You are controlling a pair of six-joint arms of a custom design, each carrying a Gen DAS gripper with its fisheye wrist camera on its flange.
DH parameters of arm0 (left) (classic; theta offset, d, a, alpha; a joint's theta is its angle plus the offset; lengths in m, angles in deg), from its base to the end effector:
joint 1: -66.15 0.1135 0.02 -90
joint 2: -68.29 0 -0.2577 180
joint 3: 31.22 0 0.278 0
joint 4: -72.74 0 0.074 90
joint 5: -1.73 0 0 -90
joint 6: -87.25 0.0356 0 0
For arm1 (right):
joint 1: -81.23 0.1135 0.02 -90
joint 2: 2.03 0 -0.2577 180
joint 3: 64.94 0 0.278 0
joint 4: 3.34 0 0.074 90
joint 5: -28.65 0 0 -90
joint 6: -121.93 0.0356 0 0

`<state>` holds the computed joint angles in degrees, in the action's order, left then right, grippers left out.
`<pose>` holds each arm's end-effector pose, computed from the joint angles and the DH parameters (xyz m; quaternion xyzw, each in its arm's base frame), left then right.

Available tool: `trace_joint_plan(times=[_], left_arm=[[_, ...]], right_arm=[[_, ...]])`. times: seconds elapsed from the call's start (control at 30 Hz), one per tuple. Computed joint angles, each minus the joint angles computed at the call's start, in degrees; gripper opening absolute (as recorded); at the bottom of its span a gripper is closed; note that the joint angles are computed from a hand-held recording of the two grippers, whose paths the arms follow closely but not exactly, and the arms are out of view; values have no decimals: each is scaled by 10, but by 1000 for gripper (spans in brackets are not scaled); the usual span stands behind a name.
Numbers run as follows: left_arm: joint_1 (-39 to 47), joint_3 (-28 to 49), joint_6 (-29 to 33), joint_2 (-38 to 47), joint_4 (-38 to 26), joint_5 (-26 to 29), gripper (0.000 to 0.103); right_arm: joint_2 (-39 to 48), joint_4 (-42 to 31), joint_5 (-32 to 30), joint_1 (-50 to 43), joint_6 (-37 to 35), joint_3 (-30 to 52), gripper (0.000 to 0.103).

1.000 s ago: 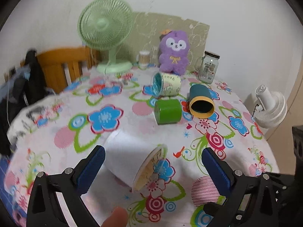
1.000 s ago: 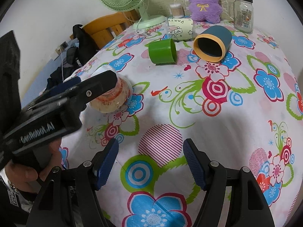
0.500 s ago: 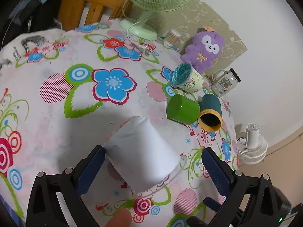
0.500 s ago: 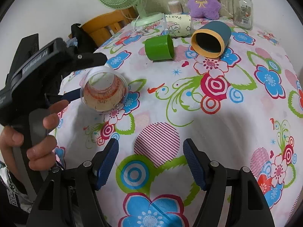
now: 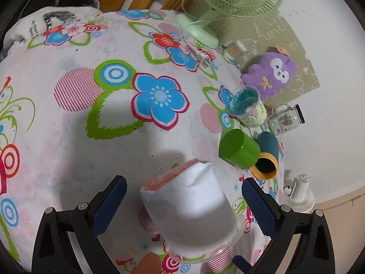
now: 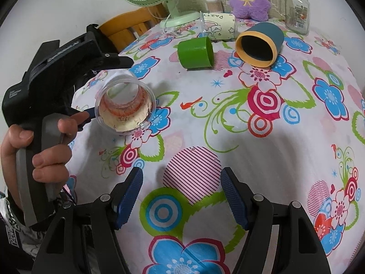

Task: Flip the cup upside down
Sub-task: 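Roll the left gripper to turn the white cup's opening downward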

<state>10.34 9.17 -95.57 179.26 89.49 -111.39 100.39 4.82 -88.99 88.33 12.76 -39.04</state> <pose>0.1620 -0.2135 0.0058 -0.3546 0.8634 -0.2413 0.2656 0.1757 0.0385 -0.0033 -0.2604 0.9186 0.2142 0.2059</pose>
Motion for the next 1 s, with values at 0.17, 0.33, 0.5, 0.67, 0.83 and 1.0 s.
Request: trace_joint_plan(times=[0.17,0.33,0.5,0.67,0.83,1.0], left_arm=[[11,-9,-23,6,16,12,88],[12,-17,-51,1,12,-1,73],[12,-16,-33,-6,7,-2,59],[11,-16,-21,-14,0,4,57],[-2,-9,-8,-37,-43,-23,43],[-18,-3,-2,-57,-81,-47,42]], right_arm=[[6,6,8,12,6,1,73],[4,6,10,16,9,1,73],[-2,4,11,15,9,-2,73],[-11,2,10,12,8,-8,73],[-19,1,9,12,9,-11,73],[-32,2,9,19,16,-18,73]])
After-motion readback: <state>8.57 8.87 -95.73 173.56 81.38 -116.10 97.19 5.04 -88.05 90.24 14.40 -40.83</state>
